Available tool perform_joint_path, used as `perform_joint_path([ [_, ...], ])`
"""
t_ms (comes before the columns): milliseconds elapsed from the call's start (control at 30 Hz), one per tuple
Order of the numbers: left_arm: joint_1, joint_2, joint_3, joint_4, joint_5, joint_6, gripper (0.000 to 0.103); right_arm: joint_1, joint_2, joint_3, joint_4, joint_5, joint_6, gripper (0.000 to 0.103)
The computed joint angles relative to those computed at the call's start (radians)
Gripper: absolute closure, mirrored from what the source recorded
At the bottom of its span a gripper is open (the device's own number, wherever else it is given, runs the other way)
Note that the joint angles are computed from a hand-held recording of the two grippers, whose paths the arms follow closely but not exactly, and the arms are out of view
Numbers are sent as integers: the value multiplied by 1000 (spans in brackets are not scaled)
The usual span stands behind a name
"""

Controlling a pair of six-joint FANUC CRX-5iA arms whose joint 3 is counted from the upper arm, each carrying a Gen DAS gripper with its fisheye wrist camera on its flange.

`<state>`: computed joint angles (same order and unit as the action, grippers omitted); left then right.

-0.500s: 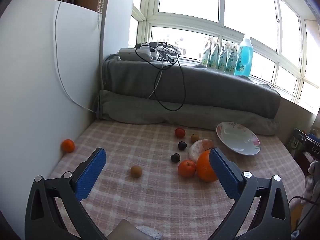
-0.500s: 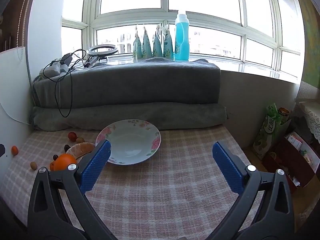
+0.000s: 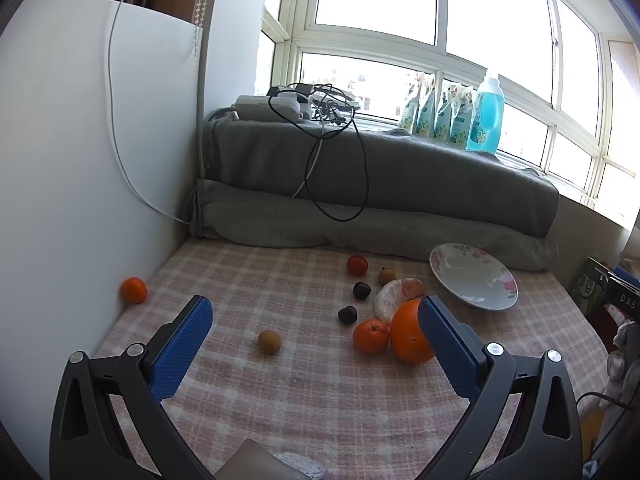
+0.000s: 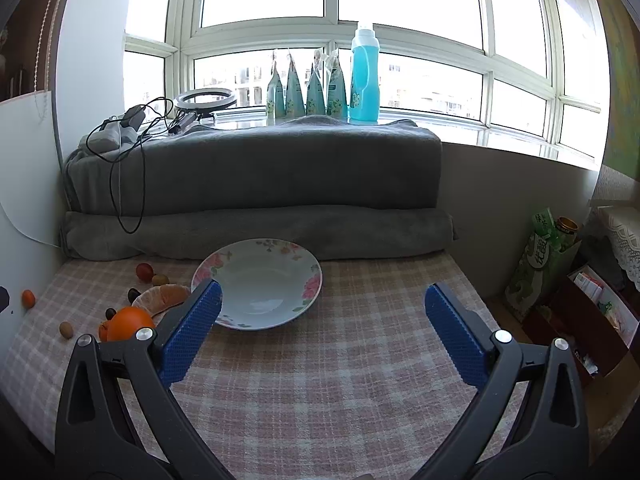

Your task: Organize fruits

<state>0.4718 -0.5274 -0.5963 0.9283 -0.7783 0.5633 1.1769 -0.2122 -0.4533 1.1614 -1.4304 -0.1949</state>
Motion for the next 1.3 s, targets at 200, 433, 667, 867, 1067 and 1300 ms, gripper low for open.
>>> perform_joint_path([
  [200, 0, 2, 5, -7, 0, 10, 1, -2, 3, 3, 0, 5, -1, 0],
  [433, -1, 2, 3, -1, -5, 5, 1, 2, -3, -2, -4, 3, -2, 0],
  [667, -1, 1, 1, 2, -3, 4, 1, -1, -4, -4, -4, 9, -2, 0],
  [867, 0, 0, -1, 5, -6, -1, 1, -1, -4, -4, -6, 8, -3, 0],
  [1067, 1, 0, -1, 5, -7, -2, 1, 0, -2, 0, -7, 5, -1, 0],
  [1300, 1, 0, -1, 4, -8, -1, 1, -1, -4, -5, -10, 11, -3, 0],
])
